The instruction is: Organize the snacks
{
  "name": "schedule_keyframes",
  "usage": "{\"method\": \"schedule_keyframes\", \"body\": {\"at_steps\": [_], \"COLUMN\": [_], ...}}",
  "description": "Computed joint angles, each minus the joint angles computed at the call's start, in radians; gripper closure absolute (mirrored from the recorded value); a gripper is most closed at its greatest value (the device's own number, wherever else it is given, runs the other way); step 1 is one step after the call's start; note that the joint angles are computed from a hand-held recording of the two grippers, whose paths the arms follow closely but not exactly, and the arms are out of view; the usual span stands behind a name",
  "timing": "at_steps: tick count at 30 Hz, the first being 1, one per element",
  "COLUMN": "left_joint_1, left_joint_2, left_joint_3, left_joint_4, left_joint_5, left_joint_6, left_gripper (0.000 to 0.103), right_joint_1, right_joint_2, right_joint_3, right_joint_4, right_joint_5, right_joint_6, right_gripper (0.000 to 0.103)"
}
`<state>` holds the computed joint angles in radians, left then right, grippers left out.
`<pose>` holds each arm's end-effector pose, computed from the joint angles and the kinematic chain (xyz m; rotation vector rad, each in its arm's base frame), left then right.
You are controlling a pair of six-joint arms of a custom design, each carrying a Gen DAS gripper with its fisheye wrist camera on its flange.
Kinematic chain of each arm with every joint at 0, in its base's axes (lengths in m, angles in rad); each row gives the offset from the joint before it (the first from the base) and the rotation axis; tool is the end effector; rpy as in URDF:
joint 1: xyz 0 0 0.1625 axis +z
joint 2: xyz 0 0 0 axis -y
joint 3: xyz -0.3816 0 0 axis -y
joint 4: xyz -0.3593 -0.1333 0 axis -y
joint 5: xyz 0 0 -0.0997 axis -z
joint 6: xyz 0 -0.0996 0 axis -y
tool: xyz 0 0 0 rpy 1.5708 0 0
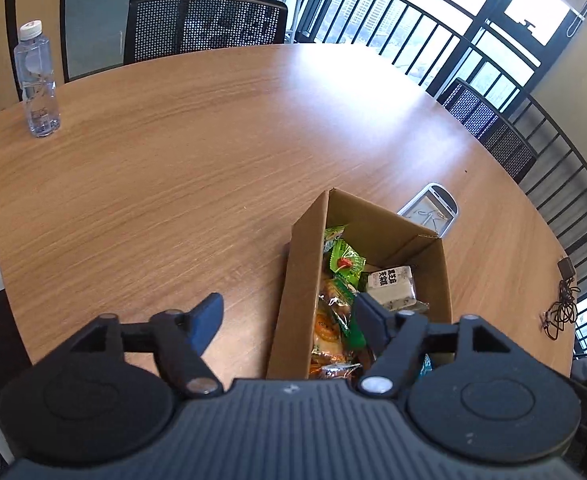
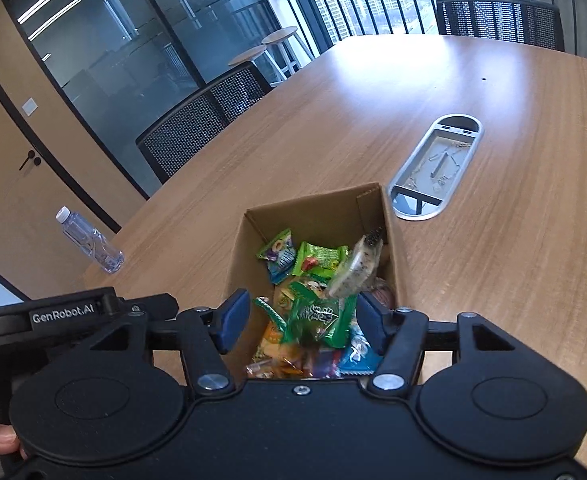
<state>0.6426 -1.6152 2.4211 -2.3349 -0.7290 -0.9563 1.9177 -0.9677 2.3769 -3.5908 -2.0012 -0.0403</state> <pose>-0.1387 -0.3632 0.2141 -0.0116 2.4774 -0.8666 0.2249 -0.3524 0.1052 0.3328 -2.6528 0.9201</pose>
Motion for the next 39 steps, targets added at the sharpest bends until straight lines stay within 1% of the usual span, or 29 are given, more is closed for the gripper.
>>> {"method": "schedule_keyframes", "body": {"at_steps": [3, 5, 7, 9, 10, 15, 17, 21, 23, 27, 28, 32, 36, 39], "left_joint_1": [-0.029, -0.064, -0.111, -0.160, -0.188, -0.325, -0.372, -0.463, -0.505, -0.586, -0.607, -0.695, -0.770, -0.825], "left_joint_2": [-0.021, -0.045, -0.076, -0.105, -0.120, -0.178, -0.192, -0.218, -0.226, -0.239, -0.241, -0.237, -0.218, -0.200], "left_joint_3": [0.010, 0.023, 0.037, 0.049, 0.053, 0.058, 0.054, 0.052, 0.051, 0.043, 0.040, 0.022, -0.001, -0.016], "left_joint_4": [0.042, 0.071, 0.130, 0.184, 0.221, 0.392, 0.459, 0.558, 0.596, 0.686, 0.709, 0.809, 0.892, 0.940], "left_joint_5": [0.008, 0.014, 0.026, 0.032, 0.034, 0.041, 0.042, 0.026, 0.019, 0.003, -0.001, -0.025, -0.060, -0.085], "left_joint_6": [-0.041, -0.077, -0.139, -0.192, -0.226, -0.369, -0.421, -0.513, -0.548, -0.636, -0.657, -0.748, -0.832, -0.875], "left_gripper": [0.024, 0.023, 0.018, 0.011, 0.010, 0.000, 0.000, 0.000, 0.000, 0.000, 0.000, 0.000, 0.000, 0.000], "right_joint_1": [0.001, 0.005, 0.017, 0.029, 0.036, 0.073, 0.093, 0.130, 0.152, 0.190, 0.204, 0.249, 0.306, 0.358], "right_joint_2": [-0.031, -0.059, -0.094, -0.136, -0.158, -0.260, -0.296, -0.373, -0.408, -0.485, -0.498, -0.556, -0.627, -0.686], "right_joint_3": [0.038, 0.068, 0.099, 0.135, 0.152, 0.228, 0.253, 0.297, 0.314, 0.348, 0.355, 0.379, 0.399, 0.411], "right_joint_4": [-0.018, -0.032, -0.040, -0.048, -0.052, -0.061, -0.065, -0.055, -0.044, -0.014, -0.009, 0.026, 0.095, 0.167], "right_joint_5": [-0.009, -0.011, -0.018, -0.018, -0.017, -0.046, -0.066, -0.096, -0.119, -0.155, -0.170, -0.216, -0.273, -0.333], "right_joint_6": [0.007, 0.004, 0.005, -0.002, -0.010, -0.011, -0.016, -0.014, -0.013, -0.004, 0.002, 0.012, 0.031, 0.052], "right_gripper": [0.044, 0.044, 0.044, 0.044, 0.043, 0.033, 0.022, 0.015, 0.008, 0.004, 0.000, 0.000, 0.000, 0.000]}}
